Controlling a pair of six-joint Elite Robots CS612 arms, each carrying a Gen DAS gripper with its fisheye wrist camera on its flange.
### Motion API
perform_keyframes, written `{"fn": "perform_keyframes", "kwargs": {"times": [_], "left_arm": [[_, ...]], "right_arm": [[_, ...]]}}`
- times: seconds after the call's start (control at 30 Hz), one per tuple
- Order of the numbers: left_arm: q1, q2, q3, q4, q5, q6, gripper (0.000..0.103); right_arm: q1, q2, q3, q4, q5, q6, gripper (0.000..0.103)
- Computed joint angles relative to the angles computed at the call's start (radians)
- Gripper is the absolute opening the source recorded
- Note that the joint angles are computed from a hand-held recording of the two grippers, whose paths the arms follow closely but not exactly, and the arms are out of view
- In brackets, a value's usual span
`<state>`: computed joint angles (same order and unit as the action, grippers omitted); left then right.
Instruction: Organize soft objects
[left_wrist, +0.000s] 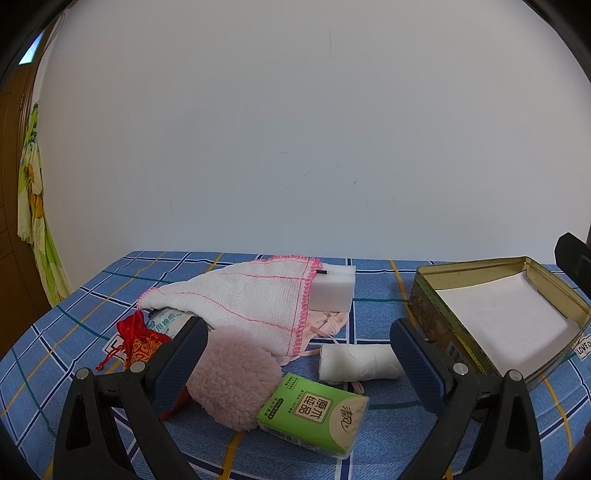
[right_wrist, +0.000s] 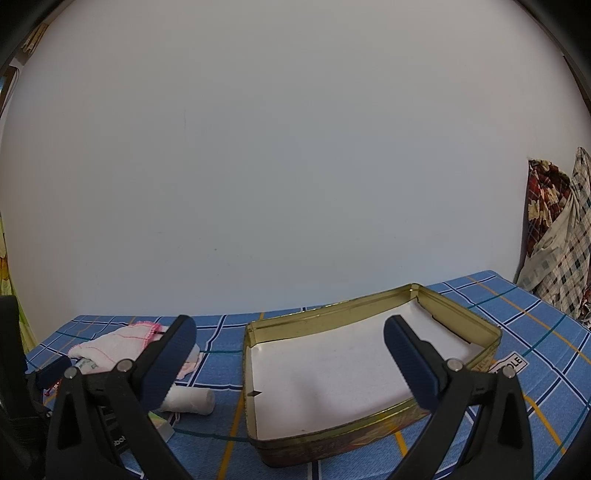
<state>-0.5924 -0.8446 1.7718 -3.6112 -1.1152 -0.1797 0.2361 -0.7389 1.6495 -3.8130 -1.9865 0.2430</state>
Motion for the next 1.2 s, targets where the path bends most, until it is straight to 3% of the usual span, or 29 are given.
{"fn": "perform_keyframes", "kwargs": {"times": [1.2], "left_arm": [[0.012,-0.004,-0.006,0.053,-0.033,-0.047,0.100]], "right_arm": [[0.007,0.011,-0.016,0.018,-0.006,-0.019,0.103]]}}
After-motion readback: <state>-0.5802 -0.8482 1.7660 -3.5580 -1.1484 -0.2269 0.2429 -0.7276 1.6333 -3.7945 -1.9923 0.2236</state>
